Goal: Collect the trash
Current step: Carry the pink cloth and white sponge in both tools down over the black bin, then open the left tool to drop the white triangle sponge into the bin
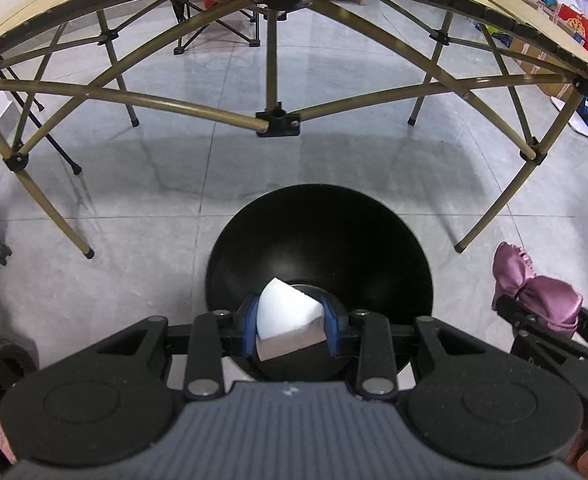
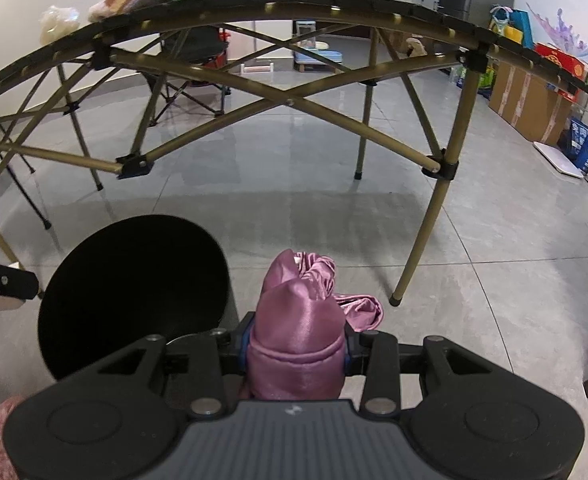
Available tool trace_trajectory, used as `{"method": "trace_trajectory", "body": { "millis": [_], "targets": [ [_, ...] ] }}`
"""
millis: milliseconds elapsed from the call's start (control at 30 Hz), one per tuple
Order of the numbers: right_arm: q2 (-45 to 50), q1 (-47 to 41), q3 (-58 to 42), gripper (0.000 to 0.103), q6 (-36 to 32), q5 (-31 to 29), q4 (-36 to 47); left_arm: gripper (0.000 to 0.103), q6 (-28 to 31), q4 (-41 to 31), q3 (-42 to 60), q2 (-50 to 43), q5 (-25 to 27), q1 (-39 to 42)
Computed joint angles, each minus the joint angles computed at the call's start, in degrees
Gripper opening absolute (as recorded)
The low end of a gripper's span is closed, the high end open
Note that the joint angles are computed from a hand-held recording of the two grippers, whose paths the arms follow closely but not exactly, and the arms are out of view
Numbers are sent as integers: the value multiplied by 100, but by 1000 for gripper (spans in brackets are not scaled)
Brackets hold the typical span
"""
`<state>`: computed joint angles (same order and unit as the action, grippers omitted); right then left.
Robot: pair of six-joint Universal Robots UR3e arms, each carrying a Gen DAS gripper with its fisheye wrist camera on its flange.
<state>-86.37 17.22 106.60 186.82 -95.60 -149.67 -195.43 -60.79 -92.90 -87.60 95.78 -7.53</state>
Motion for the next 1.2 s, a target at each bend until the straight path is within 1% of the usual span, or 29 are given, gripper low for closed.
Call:
{"method": "trace_trajectory", "body": {
  "millis": [300, 667, 1033, 1133, 1200],
  "targets": [
    [305, -97, -178, 37, 7, -96, -136, 33, -288, -6, 563, -643, -131, -44],
    [558, -263, -229, 37, -8, -123, -127, 33, -509, -270, 1225, -1498, -313, -244],
    [595, -372, -137, 37, -4, -37, -134, 33, -663, -445, 1505, -1993, -239, -273],
    [616, -386, -160, 37, -7, 0, -113, 35, -675, -479, 1529, -2040, -210, -288],
    [615, -394, -158, 37, -4, 26, -110, 39, -689, -538, 1575, -2067, -214, -287]
  ]
}}
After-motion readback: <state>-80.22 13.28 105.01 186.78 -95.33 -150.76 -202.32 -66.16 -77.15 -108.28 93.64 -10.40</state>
